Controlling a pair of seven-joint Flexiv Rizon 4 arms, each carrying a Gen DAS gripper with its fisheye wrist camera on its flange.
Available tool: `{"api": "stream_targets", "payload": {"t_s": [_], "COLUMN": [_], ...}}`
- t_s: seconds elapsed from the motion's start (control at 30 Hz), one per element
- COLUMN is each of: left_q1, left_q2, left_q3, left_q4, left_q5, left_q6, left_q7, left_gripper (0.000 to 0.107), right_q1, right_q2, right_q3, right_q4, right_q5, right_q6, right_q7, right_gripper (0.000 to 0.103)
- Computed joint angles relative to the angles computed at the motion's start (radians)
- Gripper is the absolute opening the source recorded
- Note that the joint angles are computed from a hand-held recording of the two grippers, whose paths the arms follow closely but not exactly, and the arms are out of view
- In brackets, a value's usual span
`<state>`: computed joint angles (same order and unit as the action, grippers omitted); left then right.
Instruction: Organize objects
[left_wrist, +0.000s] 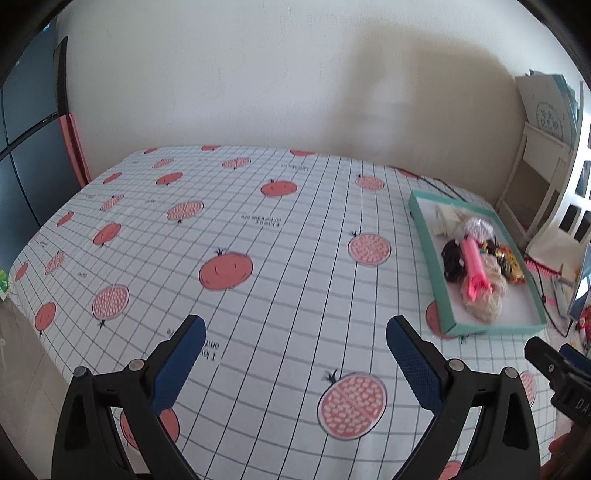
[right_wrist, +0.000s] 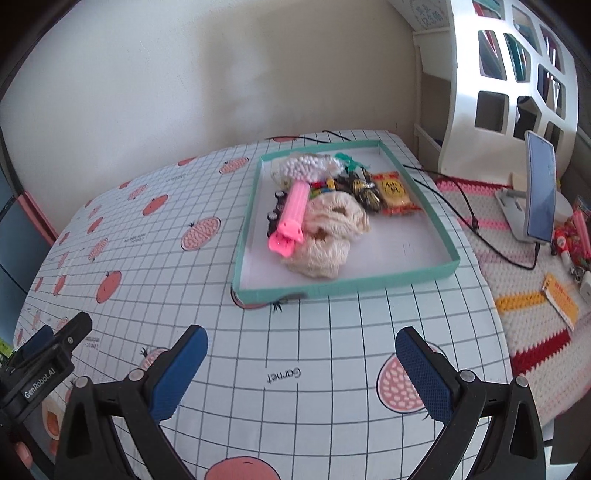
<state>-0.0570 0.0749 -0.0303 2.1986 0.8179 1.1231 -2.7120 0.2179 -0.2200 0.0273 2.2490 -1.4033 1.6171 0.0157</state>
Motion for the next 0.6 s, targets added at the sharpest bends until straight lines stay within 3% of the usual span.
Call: {"api": "stream_targets", "payload": {"t_s": [0.1,0.23,0.6], "left_q1": [-0.002,-0.006,-0.028], "left_q2": [-0.009,-0.017,-0.08], "left_q3": [0.002,0.008,0.03], "left_q4": [0.024,0.045,0.049], "left_q5": [0.004,0.013,0.006], "left_q6": [0.007,0.019,0.051], "left_q7": [0.0,0.001,0.022], "left_gripper": [0.098,0.098,0.098], "right_q1": [-0.013,-0.03,-0.114], "right_q2": [-0.009,-0.023,-0.099], "right_q3": [-0.009,0.025,0.086], "right_q4": [-0.001,0.007,-0.045], "right_q5": [-0.091,-0.086,-0.288], "right_q6": [0.011,-0.021,-0.033], "right_q7": [0.072,0.059,0.223], "right_gripper": [0.103,0.103,0.103]}}
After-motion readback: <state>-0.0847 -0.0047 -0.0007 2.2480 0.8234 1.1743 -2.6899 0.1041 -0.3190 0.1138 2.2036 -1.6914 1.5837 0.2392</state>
